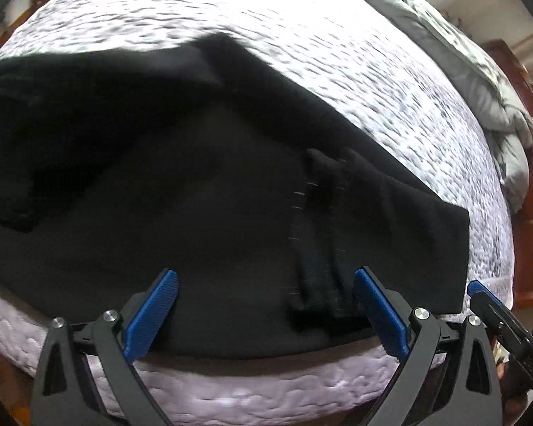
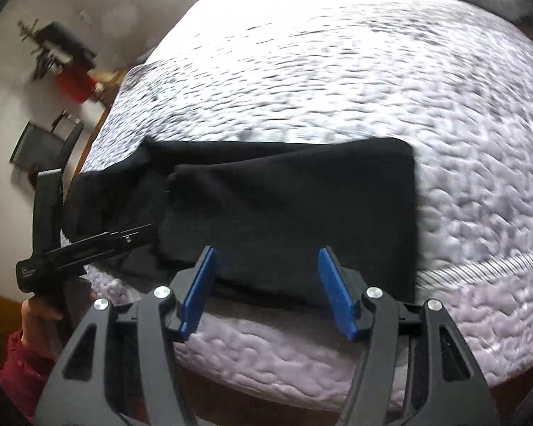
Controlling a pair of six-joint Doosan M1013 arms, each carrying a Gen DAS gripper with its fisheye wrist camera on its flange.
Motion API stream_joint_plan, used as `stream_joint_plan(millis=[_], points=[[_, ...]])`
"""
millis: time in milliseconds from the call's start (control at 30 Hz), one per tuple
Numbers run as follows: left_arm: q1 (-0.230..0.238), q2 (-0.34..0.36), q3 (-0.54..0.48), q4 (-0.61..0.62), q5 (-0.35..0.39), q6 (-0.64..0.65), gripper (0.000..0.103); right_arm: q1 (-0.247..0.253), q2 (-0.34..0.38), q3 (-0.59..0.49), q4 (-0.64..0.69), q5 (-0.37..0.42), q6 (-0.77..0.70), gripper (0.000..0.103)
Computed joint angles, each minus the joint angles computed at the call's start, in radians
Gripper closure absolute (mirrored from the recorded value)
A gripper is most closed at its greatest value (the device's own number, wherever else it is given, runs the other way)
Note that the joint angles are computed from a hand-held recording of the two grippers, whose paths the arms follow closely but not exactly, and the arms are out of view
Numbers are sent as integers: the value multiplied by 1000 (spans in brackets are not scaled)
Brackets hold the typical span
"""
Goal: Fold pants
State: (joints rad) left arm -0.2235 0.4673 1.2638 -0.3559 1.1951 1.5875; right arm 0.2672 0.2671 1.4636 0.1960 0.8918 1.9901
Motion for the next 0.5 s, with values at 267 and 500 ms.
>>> stream_joint_plan(millis=[267,500], points=[[-70,22,-32,81,37,-8,14,-14,-34,51,-87,1,89,43],[-54,11,-19,11,10,-2,87,-36,-46,77,-71,-8,120,42]])
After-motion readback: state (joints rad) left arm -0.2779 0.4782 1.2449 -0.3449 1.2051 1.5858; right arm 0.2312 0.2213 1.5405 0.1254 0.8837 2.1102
